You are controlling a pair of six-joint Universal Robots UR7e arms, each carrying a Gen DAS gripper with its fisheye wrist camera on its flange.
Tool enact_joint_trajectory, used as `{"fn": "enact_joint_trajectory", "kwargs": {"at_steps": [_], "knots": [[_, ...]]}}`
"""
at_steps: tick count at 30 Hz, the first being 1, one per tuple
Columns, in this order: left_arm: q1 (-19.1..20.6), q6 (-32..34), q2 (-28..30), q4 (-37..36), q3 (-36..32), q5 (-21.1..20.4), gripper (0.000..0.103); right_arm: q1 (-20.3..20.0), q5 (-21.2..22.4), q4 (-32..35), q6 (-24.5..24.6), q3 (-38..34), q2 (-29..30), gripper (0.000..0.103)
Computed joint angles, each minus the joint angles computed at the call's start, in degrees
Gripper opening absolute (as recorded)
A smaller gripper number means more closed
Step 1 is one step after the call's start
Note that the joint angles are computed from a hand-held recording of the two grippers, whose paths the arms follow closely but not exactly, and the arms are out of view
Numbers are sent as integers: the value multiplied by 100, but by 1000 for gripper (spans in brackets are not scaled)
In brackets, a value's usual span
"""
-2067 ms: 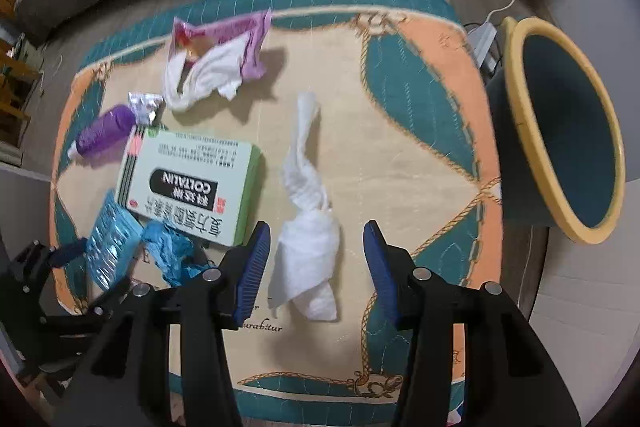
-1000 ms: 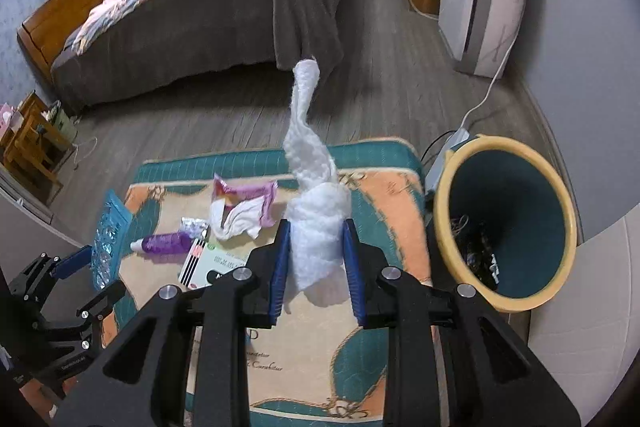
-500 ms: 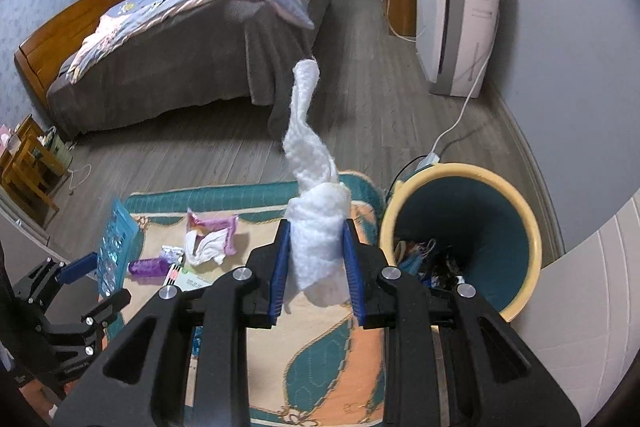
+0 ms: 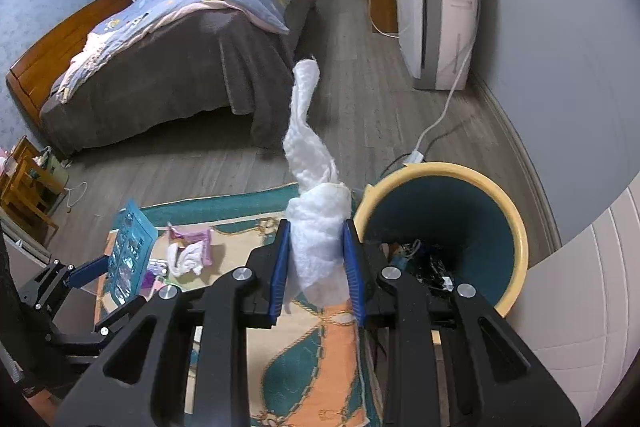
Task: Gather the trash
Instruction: 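Carry tissue and blister pack over the bin and open both grippers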
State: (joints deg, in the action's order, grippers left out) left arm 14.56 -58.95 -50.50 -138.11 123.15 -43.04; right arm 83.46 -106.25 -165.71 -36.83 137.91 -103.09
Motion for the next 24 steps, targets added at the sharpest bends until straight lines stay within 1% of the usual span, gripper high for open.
{"fn": "enact_joint_trajectory", "kwargs": {"at_steps": [2, 6, 11, 19, 22, 24], "knots": [[42, 148, 91, -110, -76, -5, 71, -75, -96, -138, -7, -46, 114, 25], [157, 520, 362, -251, -385, 32, 71, -270, -233, -165, 97, -204, 366, 25], [280, 963, 621, -469, -680, 11, 71, -463, -349, -262, 69, -366, 561, 25], [442, 1484, 1071, -948, -1035, -147, 71, -878, -240, -177, 189, -568, 659, 25], [497, 1726, 1285, -1053, -1212, -263, 71, -1099, -237, -99, 292, -700, 731, 26], [527, 1881, 1439, -1125, -1324, -351, 71, -1292, -224, 0, 447, -806, 768, 26]]}}
